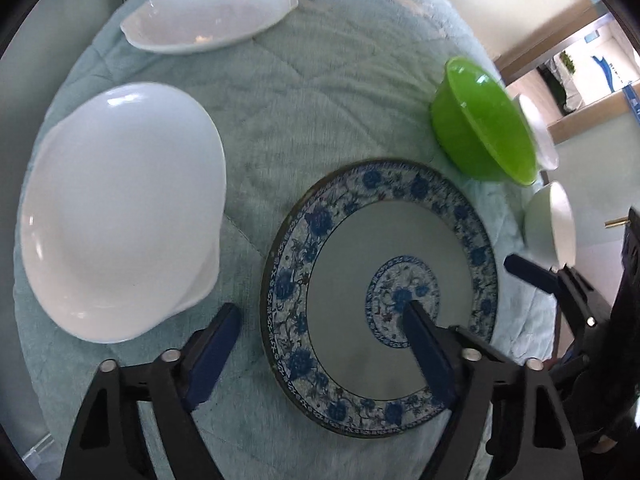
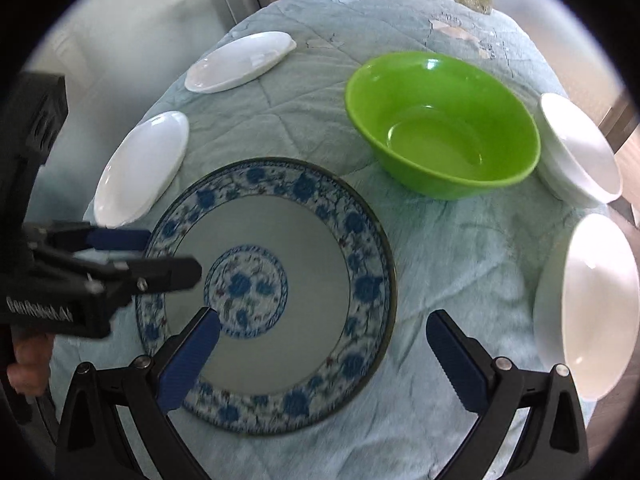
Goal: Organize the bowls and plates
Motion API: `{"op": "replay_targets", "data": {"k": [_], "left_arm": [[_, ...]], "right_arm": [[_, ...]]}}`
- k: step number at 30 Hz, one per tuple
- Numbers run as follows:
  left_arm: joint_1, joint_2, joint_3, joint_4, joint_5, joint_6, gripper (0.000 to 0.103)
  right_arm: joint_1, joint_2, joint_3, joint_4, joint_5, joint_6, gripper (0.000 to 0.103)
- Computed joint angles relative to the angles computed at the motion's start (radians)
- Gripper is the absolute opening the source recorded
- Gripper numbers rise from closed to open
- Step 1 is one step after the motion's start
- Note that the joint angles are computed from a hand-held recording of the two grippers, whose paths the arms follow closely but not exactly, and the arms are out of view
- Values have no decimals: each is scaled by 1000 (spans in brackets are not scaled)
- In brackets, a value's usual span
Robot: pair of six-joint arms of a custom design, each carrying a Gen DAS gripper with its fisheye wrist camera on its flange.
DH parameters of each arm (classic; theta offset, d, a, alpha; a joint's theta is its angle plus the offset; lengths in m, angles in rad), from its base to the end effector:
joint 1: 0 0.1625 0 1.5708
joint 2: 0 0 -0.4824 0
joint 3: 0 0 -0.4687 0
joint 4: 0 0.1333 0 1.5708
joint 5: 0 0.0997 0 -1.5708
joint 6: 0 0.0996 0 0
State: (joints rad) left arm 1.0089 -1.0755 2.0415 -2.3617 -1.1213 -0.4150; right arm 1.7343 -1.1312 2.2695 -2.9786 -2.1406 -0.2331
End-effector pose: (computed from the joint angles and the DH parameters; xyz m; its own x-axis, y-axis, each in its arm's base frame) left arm -0.1587 -0.5835 0.0957 -0.8721 0.1618 -0.4618 0.1891 0.9819 -0.0131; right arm 0.1632 -0.5003 0.1192 -0.7948 -0.2151 0.5674 -0.3500 0.9264 -0.1389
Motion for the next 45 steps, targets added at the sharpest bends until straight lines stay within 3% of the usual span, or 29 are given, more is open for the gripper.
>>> {"op": "replay_targets", "data": {"k": [4,9,12,13,20,23,26,37,45], "left_arm": [[3,15,-10,4,6,0,74],[4,20,-15,13,-4,-24,72],[2,26,-19,12,-8,-14,62],[4,19,-22,25,-2,-8,54],[23,3,-10,-17,-44,1,47],[9,3,-1,-18,4,33,33],[15,-9,9,-31,4,29,28],[-43,-84,47,-62,41,29,28],[-107,-204,69,14,71,-13,28]], "right_arm": [[7,30,-13,-9,-16,-27,103],[-4,51,-26,35,-27,36,103],[11,66,-22,24,-36,17,103],[16,71,-24,28,-40,24,103],[48,112,-42,35,-107,100,103],[52,136,-68,50,-121,132,103],[54,155,-89,38,-148,132,103],[128,177,-115,-4,-228,196,103],[211,134,-114,44,-255,277,103]]}}
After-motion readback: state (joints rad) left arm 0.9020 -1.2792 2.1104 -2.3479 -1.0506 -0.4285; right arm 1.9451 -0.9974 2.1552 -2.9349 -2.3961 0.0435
